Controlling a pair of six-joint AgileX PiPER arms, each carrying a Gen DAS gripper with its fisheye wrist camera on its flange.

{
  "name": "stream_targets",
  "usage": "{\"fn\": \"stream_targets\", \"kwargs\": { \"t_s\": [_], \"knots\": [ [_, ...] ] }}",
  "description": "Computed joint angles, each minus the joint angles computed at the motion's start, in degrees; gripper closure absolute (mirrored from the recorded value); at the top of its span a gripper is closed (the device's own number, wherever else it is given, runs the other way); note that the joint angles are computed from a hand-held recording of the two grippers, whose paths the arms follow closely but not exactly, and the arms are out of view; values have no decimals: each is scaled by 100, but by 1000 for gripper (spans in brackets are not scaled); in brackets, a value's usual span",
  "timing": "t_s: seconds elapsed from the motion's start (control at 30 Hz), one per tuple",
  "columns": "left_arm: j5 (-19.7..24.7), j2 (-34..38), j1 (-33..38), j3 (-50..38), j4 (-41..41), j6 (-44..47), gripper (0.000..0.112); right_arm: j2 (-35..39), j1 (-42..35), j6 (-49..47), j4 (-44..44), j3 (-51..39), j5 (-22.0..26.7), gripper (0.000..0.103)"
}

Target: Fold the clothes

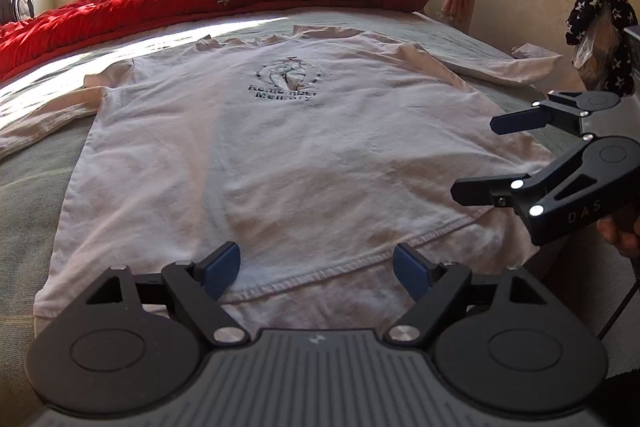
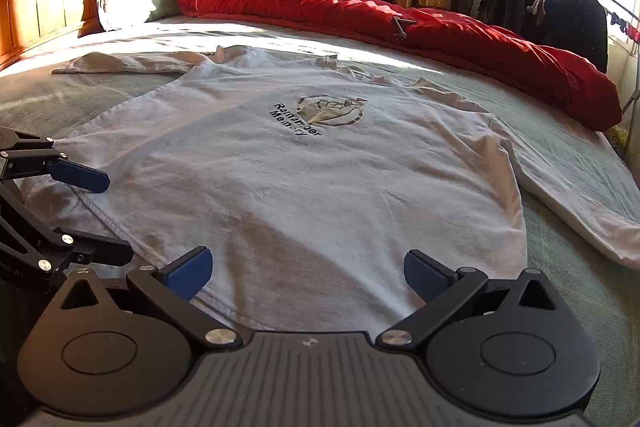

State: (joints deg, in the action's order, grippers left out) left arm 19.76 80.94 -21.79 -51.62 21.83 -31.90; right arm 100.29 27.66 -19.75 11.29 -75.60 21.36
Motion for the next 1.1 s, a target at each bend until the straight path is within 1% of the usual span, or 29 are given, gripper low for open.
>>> {"fn": "stream_targets", "kwargs": {
  "t_s": [0.07,0.1,0.13,0.17,0.23,0.27,0.37,0.43,0.47,0.5,0.53,0.63,0.67,0.7,0.77,0.8,0.83,0.87,0.93,1.0,1.07,1.1],
  "knots": [
    [87,-35,76,33,-30,-30,28,221,43,456,-279,-151,187,0],
    [86,-53,109,71,-99,40,28,230,6,499,-183,-82,197,0],
    [47,-88,139,135,-172,131,28,233,-54,422,29,1,200,0],
    [24,-99,147,168,-188,166,28,122,-127,127,392,224,39,0],
    [4,-82,128,178,-116,128,27,-93,-263,-135,579,483,130,0],
    [12,-57,109,160,-58,68,25,-193,-300,-121,526,598,147,0],
    [92,-50,-2,104,391,-420,25,-518,-391,43,354,901,165,0],
    [164,-132,-65,93,723,-746,25,-594,-418,123,414,860,147,0],
    [235,-180,-91,78,928,-955,25,-598,-426,5,623,813,41,0],
    [319,-235,-103,64,1091,-1130,25,-576,-431,-342,1053,756,-80,0],
    [412,-298,-101,49,1213,-1267,25,-493,-439,-810,1580,631,-100,0],
    [669,-475,-73,20,1411,-1520,25,45,-336,-1437,2286,-46,88,0],
    [726,-527,-60,35,1429,-1551,25,226,-285,-1385,2256,-256,153,0],
    [782,-573,-50,53,1431,-1564,25,438,-223,-1104,2029,-513,289,0],
    [856,-621,-27,90,1407,-1566,25,737,-91,-268,1411,-857,596,0],
    [853,-621,17,114,1311,-1484,25,750,-14,-34,1154,-788,519,0],
    [818,-594,73,132,1168,-1353,25,619,84,-29,960,-489,230,0],
    [790,-525,129,124,1003,-1202,25,491,139,-94,900,-229,43,0],
    [765,-334,232,65,660,-891,25,192,131,-441,1099,212,-6,0],
    [721,-174,253,38,636,-852,24,-86,5,-1000,1555,534,53,0],
    [699,-108,283,-3,543,-756,21,-315,-209,-1433,2111,667,175,0],
    [694,-90,306,-28,465,-681,21,-403,-320,-1525,2323,691,145,0]
  ]
}}
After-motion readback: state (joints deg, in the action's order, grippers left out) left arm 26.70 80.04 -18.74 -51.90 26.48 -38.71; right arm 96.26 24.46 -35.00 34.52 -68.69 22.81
